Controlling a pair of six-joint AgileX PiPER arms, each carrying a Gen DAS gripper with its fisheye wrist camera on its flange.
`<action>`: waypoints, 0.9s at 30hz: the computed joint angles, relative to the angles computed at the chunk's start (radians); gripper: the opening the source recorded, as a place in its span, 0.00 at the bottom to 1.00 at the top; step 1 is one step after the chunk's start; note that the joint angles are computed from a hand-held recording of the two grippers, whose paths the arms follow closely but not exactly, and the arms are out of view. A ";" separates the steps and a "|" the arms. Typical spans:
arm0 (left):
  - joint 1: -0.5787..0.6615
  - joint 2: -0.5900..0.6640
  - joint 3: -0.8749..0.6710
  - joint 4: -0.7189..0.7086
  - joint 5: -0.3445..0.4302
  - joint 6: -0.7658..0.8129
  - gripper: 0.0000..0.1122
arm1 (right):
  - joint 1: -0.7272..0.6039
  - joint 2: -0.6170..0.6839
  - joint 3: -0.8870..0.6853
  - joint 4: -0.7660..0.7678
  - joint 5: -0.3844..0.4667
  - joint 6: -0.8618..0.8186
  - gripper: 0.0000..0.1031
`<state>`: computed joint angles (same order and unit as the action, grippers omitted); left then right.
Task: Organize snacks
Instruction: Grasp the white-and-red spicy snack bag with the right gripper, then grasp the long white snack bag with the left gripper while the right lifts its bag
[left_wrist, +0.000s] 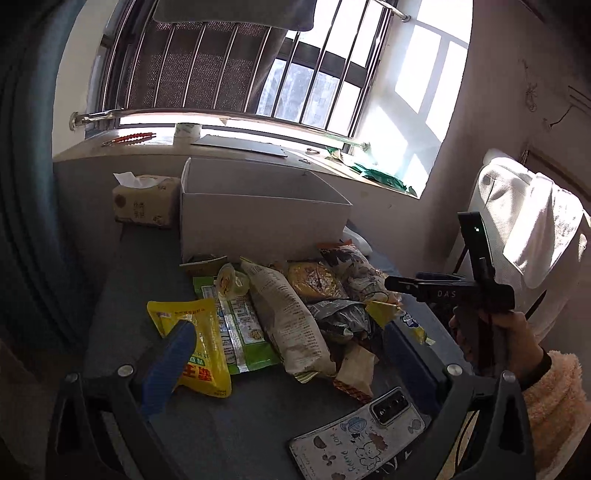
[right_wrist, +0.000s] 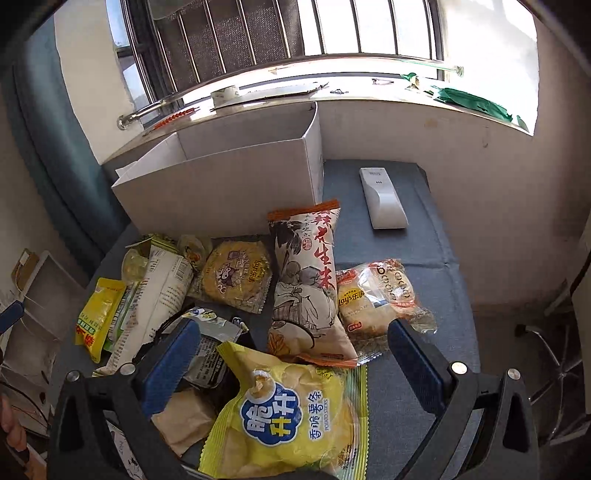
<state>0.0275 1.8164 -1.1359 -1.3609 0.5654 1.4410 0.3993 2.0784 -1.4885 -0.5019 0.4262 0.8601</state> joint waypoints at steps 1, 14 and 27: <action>-0.007 0.004 0.000 0.011 -0.011 0.000 0.92 | -0.014 0.045 -0.077 0.059 0.038 -0.092 1.00; -0.020 0.065 -0.060 0.157 -0.007 -0.127 0.92 | -0.062 0.327 -0.475 0.289 0.198 -0.485 0.36; -0.112 0.298 -0.457 0.572 0.147 -0.625 0.92 | -0.079 -0.100 0.057 -0.129 -0.203 0.111 0.36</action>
